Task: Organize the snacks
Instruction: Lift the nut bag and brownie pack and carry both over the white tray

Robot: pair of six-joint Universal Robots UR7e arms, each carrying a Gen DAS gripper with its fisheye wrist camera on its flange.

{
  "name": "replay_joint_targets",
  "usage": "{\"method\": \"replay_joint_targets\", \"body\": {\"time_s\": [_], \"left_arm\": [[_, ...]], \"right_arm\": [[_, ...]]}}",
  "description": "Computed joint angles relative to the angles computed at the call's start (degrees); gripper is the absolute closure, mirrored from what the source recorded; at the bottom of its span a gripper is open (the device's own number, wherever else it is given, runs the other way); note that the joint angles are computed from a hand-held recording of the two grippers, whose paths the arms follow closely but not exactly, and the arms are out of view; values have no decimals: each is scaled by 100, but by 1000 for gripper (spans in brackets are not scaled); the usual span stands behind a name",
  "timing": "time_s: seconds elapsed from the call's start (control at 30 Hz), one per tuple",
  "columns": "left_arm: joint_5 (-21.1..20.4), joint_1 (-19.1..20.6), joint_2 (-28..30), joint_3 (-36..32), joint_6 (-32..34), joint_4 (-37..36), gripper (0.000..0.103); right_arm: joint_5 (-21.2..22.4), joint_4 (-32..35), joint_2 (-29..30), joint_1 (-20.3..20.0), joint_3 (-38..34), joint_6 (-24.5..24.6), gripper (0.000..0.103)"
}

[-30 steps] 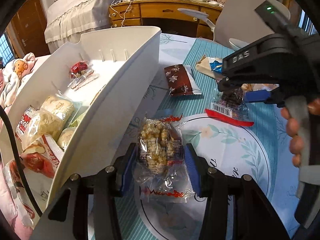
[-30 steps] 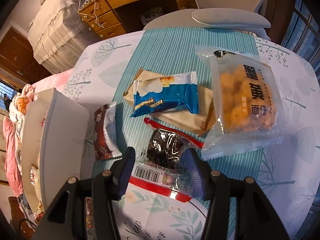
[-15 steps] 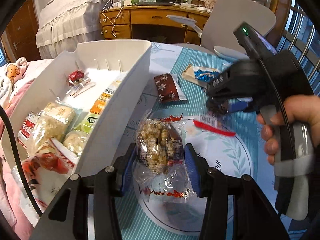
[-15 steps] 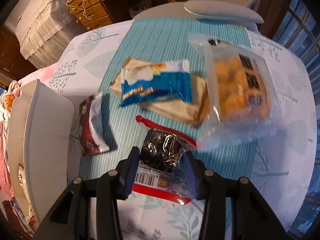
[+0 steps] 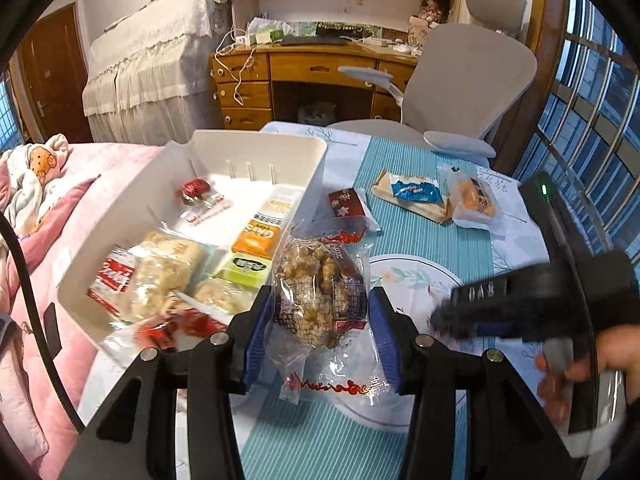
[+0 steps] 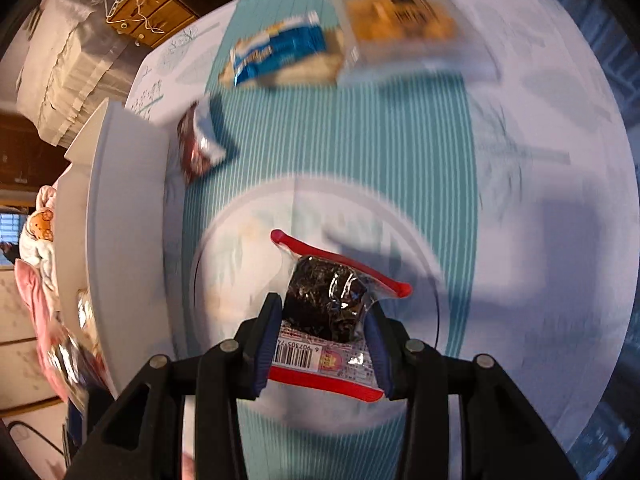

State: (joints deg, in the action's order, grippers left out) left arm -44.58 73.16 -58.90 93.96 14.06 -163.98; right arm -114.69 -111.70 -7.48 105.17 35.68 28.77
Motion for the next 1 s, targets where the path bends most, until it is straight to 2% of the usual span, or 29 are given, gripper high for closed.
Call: {"method": "replay_joint_targets", "body": {"time_s": [0.2,0.43,0.53,0.67,0.8,1.0], "left_arm": [[-274,-43,-439,94,-43,644,57],[-551,0,-759,71,106,938,57],[-935,98,-869,-57,172,1253,57],[-1561,292,-951,-391,296,1823,57],[-2200,542,-898,-1045,353,2813,57],[-2599,777,-707,-1914,773,3884,57]], "right_arm": [[374,-436,-699,81,1308,563,62],[720,-686,-1060,196,2069,968,62],[826,-753,-1094,251,2185,1083,62],[760,-726,-1068,383,2141,1365,62],[651,-943,-1001,536,2066,1713,62],[357,-1209,-851,807,1903,2189,62]]}}
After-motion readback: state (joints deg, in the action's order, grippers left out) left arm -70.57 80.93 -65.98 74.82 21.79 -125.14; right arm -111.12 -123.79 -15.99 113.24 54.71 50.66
